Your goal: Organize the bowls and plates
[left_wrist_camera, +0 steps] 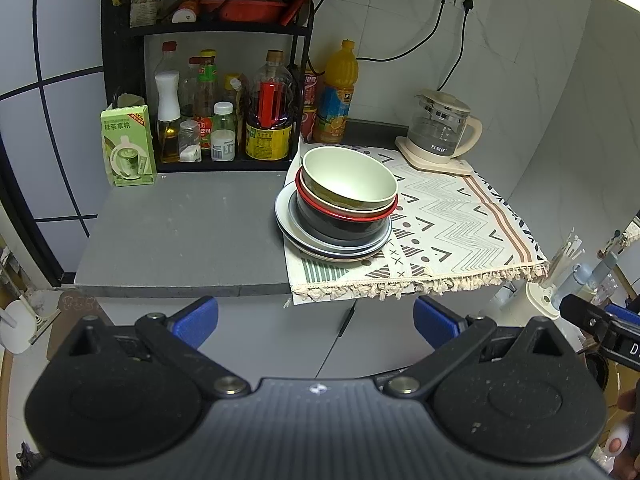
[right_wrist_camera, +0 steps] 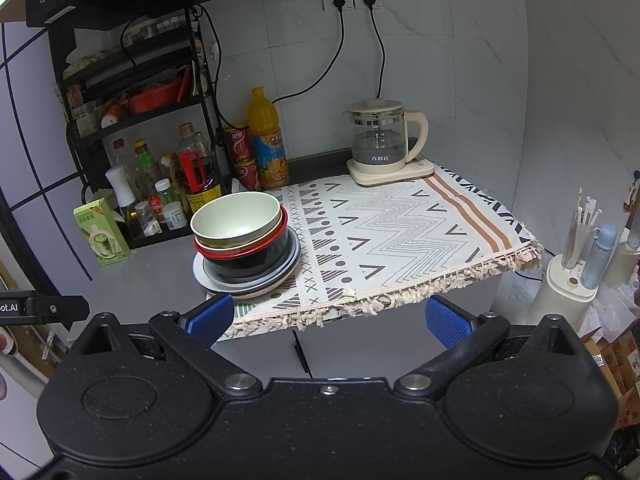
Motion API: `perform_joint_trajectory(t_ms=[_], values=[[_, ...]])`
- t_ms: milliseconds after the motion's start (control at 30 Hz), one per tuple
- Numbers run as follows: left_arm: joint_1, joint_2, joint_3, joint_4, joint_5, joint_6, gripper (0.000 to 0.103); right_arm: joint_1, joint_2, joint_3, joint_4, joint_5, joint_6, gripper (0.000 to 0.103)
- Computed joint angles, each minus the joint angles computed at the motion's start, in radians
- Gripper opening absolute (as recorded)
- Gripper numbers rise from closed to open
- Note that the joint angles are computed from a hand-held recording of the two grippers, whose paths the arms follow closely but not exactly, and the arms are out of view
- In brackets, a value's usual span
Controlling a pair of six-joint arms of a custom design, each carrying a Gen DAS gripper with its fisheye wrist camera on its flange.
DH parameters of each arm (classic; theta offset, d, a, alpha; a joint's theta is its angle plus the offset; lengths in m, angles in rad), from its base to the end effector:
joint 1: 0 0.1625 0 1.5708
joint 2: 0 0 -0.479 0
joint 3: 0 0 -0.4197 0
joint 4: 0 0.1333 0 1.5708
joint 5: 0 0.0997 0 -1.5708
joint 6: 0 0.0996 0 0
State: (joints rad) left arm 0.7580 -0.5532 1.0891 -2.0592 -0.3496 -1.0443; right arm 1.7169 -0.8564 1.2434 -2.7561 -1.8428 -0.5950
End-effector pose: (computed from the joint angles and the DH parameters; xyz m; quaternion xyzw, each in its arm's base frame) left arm -0.4732 -0.7604 0.1611 -0.0811 0.8152 -0.4473 0.3589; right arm 0.2278 -0.8163 0.3704 0.2815 -0.8700 0.3476 0.2075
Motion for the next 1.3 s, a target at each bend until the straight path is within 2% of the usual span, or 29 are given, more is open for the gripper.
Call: perform_joint_trajectory(t_ms=[1300], values=[[0.014,0.072,-0.104,-0.028,-0.026,0.102,0.103,-0.012,0.006,-0.032,0.042,0.009,-0.011,0.103]])
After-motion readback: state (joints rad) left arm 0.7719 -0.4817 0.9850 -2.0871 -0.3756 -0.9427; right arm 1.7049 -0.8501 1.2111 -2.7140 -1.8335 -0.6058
